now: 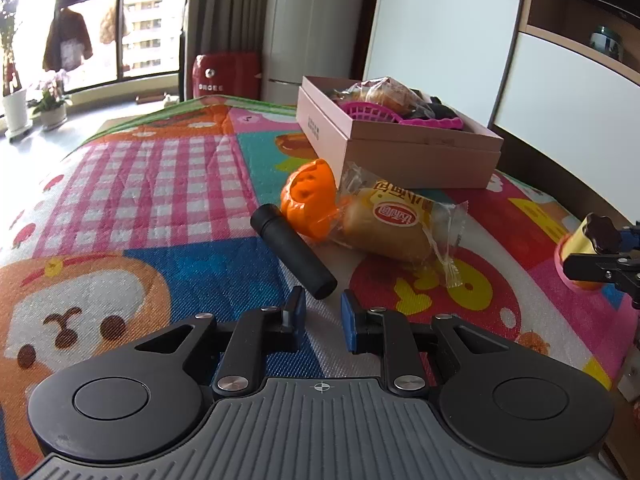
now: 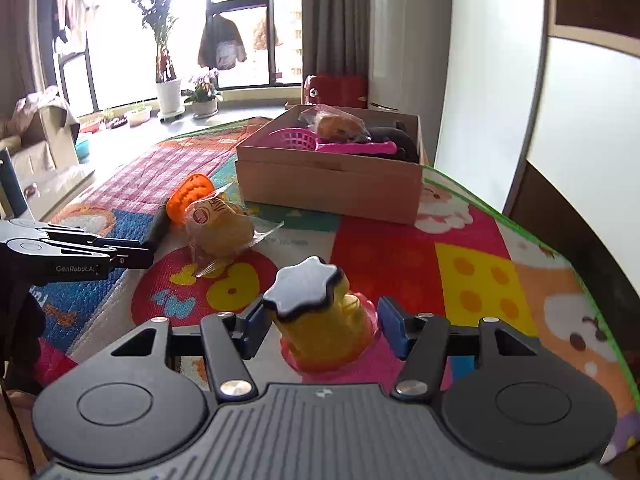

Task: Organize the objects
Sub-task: 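Grasp the yellow pudding cup with the right gripper while the left gripper holds the black handle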

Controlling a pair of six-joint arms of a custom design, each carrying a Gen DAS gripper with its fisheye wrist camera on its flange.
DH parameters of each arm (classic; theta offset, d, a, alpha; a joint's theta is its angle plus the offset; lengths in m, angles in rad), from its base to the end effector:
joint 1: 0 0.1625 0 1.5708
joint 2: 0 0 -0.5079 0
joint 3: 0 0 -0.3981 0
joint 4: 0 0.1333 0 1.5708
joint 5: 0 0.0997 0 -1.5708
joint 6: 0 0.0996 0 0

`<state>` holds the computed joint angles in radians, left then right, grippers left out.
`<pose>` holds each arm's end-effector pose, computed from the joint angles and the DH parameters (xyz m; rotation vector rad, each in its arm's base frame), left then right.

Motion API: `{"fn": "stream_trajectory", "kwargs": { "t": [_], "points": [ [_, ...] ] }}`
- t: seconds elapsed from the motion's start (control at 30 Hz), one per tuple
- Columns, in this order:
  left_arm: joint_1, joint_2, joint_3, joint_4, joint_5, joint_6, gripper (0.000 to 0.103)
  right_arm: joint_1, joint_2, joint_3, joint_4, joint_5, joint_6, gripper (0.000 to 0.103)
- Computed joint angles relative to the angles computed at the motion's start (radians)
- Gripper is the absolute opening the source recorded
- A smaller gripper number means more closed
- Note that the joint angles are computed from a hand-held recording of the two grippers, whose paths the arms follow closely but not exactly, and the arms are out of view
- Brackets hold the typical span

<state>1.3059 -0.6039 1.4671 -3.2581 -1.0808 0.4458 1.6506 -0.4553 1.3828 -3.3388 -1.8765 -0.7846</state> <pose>-0.0379 -0.8280 0.1619 0.5921 2.3533 -0.9955 0.1693 -0.8213 0.0782 0.8667 -2.2786 0.8908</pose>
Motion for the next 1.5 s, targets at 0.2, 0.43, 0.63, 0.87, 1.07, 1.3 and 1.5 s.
{"fn": "stream_trajectory", "kwargs": {
  "t": [0.2, 0.43, 0.63, 0.87, 1.07, 1.3, 1.5],
  "points": [
    [0.007, -0.005, 0.003, 0.001, -0.025, -0.013, 0.023, 0.033, 0.081, -0.124, 0.071, -0.088, -0.117, 0.057],
    [0.014, -0.011, 0.007, 0.001, -0.049, -0.035, 0.023, 0.03, 0.094, -0.133, 0.075, -0.057, -0.091, 0.065],
    [0.008, -0.004, -0.025, 0.004, -0.018, -0.084, 0.024, 0.016, 0.108, -0.122, 0.007, -0.054, -0.042, 0.082],
    [-0.001, 0.023, -0.098, 0.053, 0.009, -0.125, 0.026, 0.011, 0.118, -0.113, -0.014, -0.06, -0.044, 0.084],
    [-0.003, 0.021, -0.098, 0.1, 0.016, -0.13, 0.026, 0.001, 0.129, -0.113, -0.062, -0.047, -0.033, 0.097],
    [0.0, 0.057, -0.163, 0.097, 0.04, -0.135, 0.036, -0.006, 0.124, -0.108, -0.055, -0.033, 0.01, 0.099],
    [-0.012, 0.059, -0.148, 0.023, 0.12, -0.046, 0.041, -0.007, 0.126, -0.098, -0.085, -0.026, 0.005, 0.099]
  ]
}}
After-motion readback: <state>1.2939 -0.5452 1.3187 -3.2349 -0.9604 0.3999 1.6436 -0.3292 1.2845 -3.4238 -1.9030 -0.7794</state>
